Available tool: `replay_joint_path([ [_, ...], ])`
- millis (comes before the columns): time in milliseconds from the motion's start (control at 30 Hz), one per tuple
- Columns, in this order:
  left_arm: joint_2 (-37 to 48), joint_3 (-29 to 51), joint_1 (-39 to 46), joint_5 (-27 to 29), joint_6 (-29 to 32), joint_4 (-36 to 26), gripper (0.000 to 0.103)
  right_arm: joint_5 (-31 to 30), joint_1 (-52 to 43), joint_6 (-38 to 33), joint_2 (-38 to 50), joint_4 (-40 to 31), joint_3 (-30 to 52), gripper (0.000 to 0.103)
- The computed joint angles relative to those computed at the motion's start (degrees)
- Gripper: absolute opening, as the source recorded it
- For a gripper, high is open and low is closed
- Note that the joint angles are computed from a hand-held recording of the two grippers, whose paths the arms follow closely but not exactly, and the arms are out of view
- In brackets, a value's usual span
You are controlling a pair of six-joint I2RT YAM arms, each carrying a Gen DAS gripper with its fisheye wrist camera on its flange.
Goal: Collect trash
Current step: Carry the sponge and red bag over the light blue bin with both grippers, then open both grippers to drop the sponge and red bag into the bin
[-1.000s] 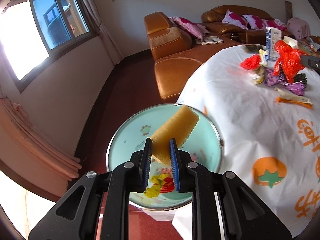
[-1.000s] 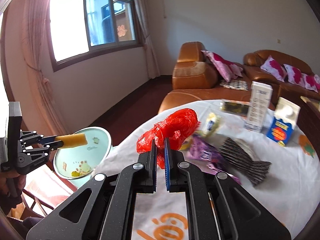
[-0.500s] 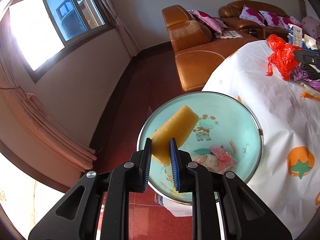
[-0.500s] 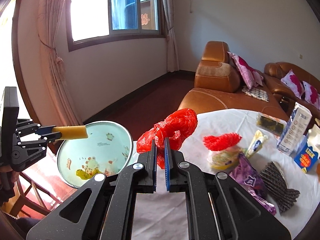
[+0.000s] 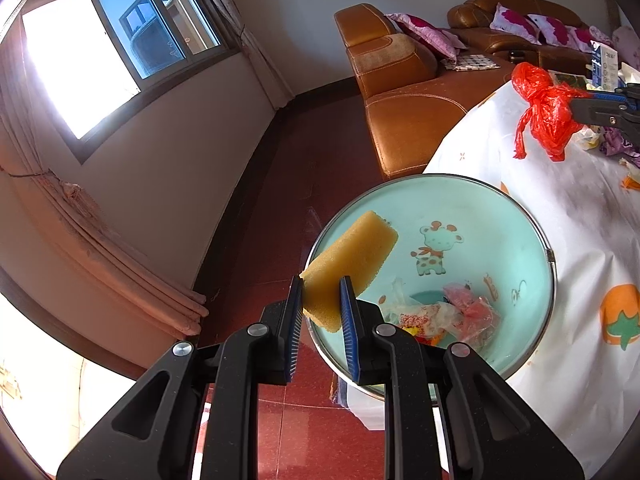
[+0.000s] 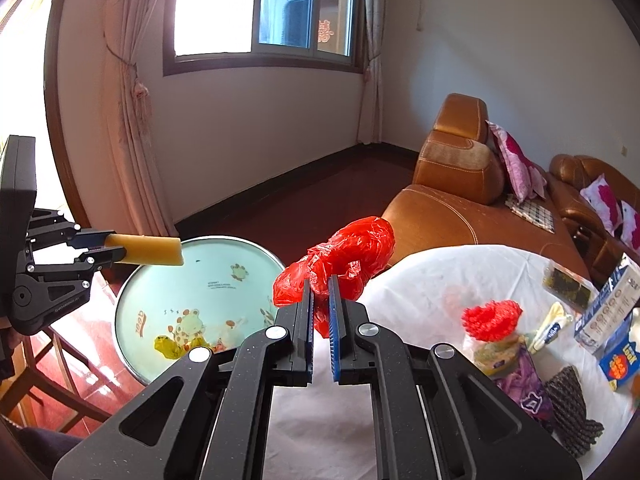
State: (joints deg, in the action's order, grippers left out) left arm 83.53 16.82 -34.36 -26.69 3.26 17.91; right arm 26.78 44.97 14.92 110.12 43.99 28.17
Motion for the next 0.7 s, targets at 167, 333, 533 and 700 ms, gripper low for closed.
replay_joint_path([
  [167, 0.67, -0.03, -0.96, -1.7, -0.17, 0.57, 0.018, 0.08, 0.78, -1.38, 2.97, -0.62, 2.98, 0.007],
  [333, 1.08, 0.14, -0.9, -2.37, 0.31, 0.94, 0.018, 0.5, 2.25, -3.18, 5.57, -1.83, 6.25, 0.007],
  [533, 1.43, -0.12, -1.53, -2.9, 0.12, 1.38, 0.018, 0.64, 3.08, -4.21, 6.77, -2.59, 7.84, 0.007],
  [700, 1.24, -0.03, -1.64, -3.01, 0.18, 1.15, 0.019, 0.44, 3.17, -4.28, 7.33, -3.14, 8.64, 0.007],
])
